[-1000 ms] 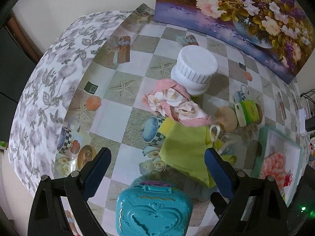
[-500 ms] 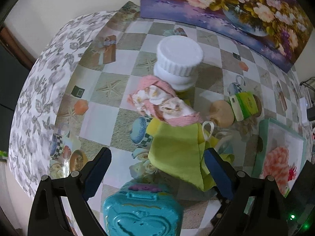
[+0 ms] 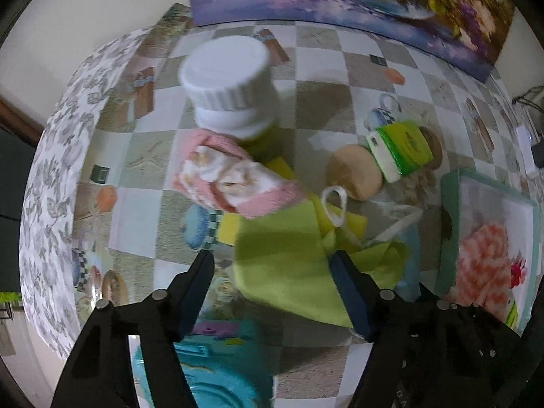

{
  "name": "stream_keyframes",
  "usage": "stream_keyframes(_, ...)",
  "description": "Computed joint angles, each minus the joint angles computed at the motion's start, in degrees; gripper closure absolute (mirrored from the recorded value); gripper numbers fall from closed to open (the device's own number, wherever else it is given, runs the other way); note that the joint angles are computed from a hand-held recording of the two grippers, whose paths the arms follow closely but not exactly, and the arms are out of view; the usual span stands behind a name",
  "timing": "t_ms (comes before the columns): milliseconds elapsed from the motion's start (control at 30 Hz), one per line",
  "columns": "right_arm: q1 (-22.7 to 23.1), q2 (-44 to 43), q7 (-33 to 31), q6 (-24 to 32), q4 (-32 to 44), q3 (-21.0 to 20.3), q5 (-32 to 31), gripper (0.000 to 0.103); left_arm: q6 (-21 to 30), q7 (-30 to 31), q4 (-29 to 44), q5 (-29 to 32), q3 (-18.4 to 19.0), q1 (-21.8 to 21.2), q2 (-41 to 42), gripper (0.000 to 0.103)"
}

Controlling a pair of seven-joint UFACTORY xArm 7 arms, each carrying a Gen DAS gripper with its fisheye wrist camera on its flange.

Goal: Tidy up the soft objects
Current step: 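Grasp the yellow-green cloth with the left tool while the right tool grasps the blue face mask, then carry the green cloth and blue mask into the tray and open both tools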

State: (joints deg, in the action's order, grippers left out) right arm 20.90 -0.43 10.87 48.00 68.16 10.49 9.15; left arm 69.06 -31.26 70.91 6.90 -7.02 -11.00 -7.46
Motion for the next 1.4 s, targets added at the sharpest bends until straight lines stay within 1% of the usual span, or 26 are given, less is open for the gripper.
stream_keyframes(33, -0.09, -0.05, -0.23, 0.07, -0.03, -0.11, 0.28, 0.073, -0.18, 0.11, 0.18, 0.23, -0.2, -0.18, 0.31, 0.033)
stream_keyframes(100, -0.2, 0.2, -0.29, 0.3, 0.32, -0.18, 0.57, 0.073, -0.43, 0.45, 0.47, 0.48, -0.44, -0.54, 0.94, 0.043)
stream_keyframes(167, -0.46, 0.01, -0.86, 0.52, 0.26, -0.4, 1.13, 0.073, -1.1, 1.17, 0.36, -0.78, -0.34, -0.88, 1.46, 0.06)
stream_keyframes(200, -0.28, 0.22, -0.33, 0.22, 0.24, -0.17, 0.94, 0.073, -1.57, 1.31, 0.19, -0.97, -0.33, -0.99, 1.46, 0.063)
stream_keyframes(233, 0.0, -0.62, 0.26, 0.04, -0.64, 0.11, 0.93, 0.073, -2.11, 1.34, 0.1, -0.72, -0.45, -1.15, 1.39, 0.071)
stream_keyframes(267, 0.02, -0.7, 0.22, 0.08, -0.69, 0.07, 1.08, 0.073, -2.49, 1.46, 0.12, -0.62, -0.55, -1.32, 1.34, 0.084)
stream_keyframes(300, 0.02, -0.58, 0.19, 0.04, -0.6, 0.04, 1.18, 0.073, -2.7, 1.33, 0.2, -0.07, -0.68, -1.43, 1.32, 0.091)
stream_keyframes(333, 0.12, -0.17, 0.46, -0.01, -0.28, 0.12, 1.03, 0.073, -2.46, 1.01, 0.38, 0.56, -0.8, -1.5, 1.44, 0.095)
stream_keyframes(467, 0.09, -0.14, 0.33, 0.35, -0.04, 0.01, 1.32, 0.075, -3.72, 1.3, -0.4, -1.25, -0.14, -1.3, 0.68, 0.097)
stream_keyframes(567, -0.1, -0.85, -0.68, 0.57, -0.16, -0.2, 2.67, 0.079, -4.48, 1.41, -0.99, -2.37, 0.31, -0.78, -0.49, 0.098)
stream_keyframes(733, -0.43, -2.34, -1.98, 0.92, -0.21, -0.51, 3.53, 0.086, -5.06, 1.54, -1.72, -2.21, 0.62, 0.3, -2.18, 0.098)
stream_keyframes(1033, -1.58, -4.54, -0.64, 2.7, -0.32, -1.27, 3.25, 0.087, -6.14, -1.4, -1.78, -0.19, 0.38, 1.74, -4.25, 0.099)
stream_keyframes(1400, -2.44, -7.76, -1.02, 1.66, -0.13, -1.97, 5.44, 0.087, -7.71, -3.54, -0.89, 1.8, 0.12, 3.44, -7.86, 0.099)
